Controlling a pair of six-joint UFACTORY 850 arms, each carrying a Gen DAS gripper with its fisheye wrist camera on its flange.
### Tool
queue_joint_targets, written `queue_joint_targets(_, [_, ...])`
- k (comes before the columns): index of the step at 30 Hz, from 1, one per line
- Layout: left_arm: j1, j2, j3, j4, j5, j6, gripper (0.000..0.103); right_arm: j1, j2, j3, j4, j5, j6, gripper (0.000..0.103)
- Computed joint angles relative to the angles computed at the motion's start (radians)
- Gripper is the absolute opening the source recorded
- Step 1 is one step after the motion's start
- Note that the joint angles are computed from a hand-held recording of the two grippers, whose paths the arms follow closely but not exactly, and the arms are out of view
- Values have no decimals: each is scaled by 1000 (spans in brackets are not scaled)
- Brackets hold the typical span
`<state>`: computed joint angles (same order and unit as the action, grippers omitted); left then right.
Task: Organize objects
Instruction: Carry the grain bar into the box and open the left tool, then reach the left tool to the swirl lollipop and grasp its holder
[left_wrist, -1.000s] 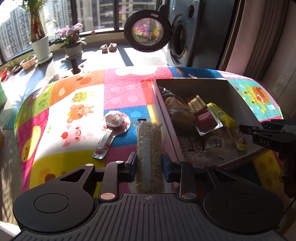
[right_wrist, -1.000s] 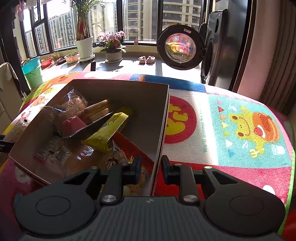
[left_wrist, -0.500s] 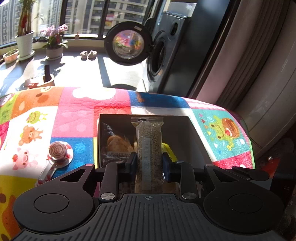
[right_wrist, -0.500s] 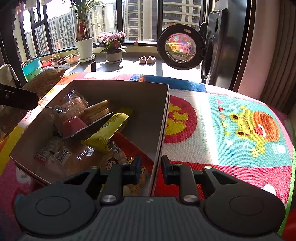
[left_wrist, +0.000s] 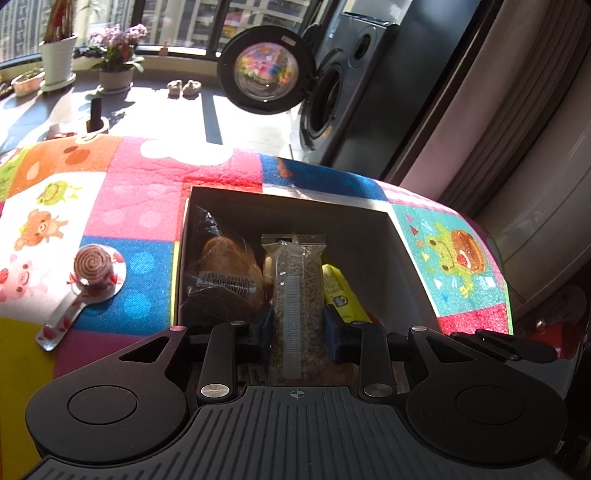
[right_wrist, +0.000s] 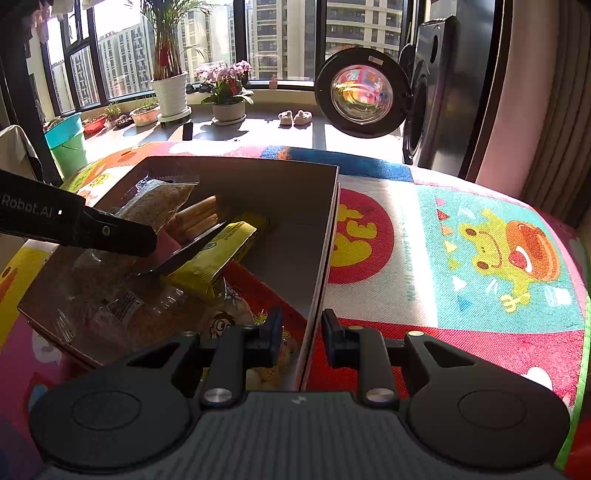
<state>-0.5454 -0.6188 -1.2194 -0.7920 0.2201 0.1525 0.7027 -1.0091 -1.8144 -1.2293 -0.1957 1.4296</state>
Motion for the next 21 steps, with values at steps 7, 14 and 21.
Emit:
queue_joint_targets(7, [5, 35, 38, 148, 22, -122, 31, -4, 18, 24, -204, 8, 214, 24])
queue_joint_targets(14, [42, 135, 184, 214, 220, -277, 31, -7, 16, 16, -244, -11, 264, 11])
queue_joint_targets(21, [77, 175, 270, -220, 316, 213, 31, -10, 24, 31, -288, -2, 323, 11])
